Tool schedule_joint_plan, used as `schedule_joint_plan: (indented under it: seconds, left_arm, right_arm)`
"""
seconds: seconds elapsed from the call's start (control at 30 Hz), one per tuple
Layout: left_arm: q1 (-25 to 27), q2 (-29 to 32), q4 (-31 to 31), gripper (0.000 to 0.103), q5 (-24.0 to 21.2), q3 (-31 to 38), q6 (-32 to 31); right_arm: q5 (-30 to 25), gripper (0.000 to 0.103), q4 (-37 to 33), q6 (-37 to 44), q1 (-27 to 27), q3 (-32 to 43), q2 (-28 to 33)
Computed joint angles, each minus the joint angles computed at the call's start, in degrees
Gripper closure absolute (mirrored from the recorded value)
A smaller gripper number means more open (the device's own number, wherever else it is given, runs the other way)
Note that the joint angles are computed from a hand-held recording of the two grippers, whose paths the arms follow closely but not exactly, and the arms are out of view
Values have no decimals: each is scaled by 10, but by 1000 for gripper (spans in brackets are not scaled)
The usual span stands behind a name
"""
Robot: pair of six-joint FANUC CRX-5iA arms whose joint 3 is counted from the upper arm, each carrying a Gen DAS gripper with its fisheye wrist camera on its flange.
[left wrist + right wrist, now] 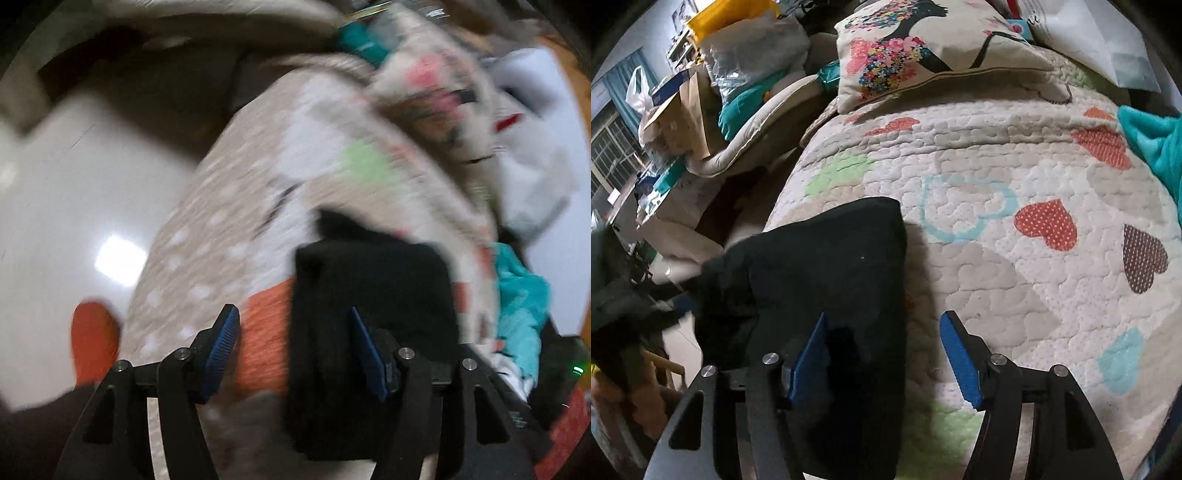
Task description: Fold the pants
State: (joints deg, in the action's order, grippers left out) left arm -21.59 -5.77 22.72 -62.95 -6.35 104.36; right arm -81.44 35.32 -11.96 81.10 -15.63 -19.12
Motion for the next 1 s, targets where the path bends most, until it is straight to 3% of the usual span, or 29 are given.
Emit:
schedule_joint_plan:
  seconds: [0.07, 0.2, 0.27, 0.4, 0.47, 0.63, 0.73, 0.83, 1.0]
  left_arm:
    - [14, -8, 16, 42, 4, -14, 4]
    - [-3, -24, -88, 42, 17, 25, 47]
    - [13, -37, -29, 42, 48, -9, 8]
    - [37, -66, 191, 41, 103, -124, -122]
    - [33, -62, 267, 38, 106, -157, -163]
    - [12, -23, 348, 35, 90, -176, -199]
    - [0, -15, 333, 31, 96, -169, -204]
    - [-15, -9, 312, 19, 107, -152, -212]
    - [-41, -2, 183, 18, 103, -89, -190]
  right_arm:
    - [1, 34, 2, -13, 2, -7, -6]
    - [2, 34, 7, -33, 5, -18, -15]
    - [3, 33, 10, -37, 4, -20, -16]
    - [35, 30, 19, -56, 3, -41, -34]
    - [59, 28, 19, -72, -1, -55, -46]
    - [97, 28, 7, -87, -15, -75, -59]
    - [130, 25, 7, -103, -25, -95, -71]
    - [173, 25, 10, -120, -38, -118, -87]
    - [216, 25, 13, -126, -48, -137, -98]
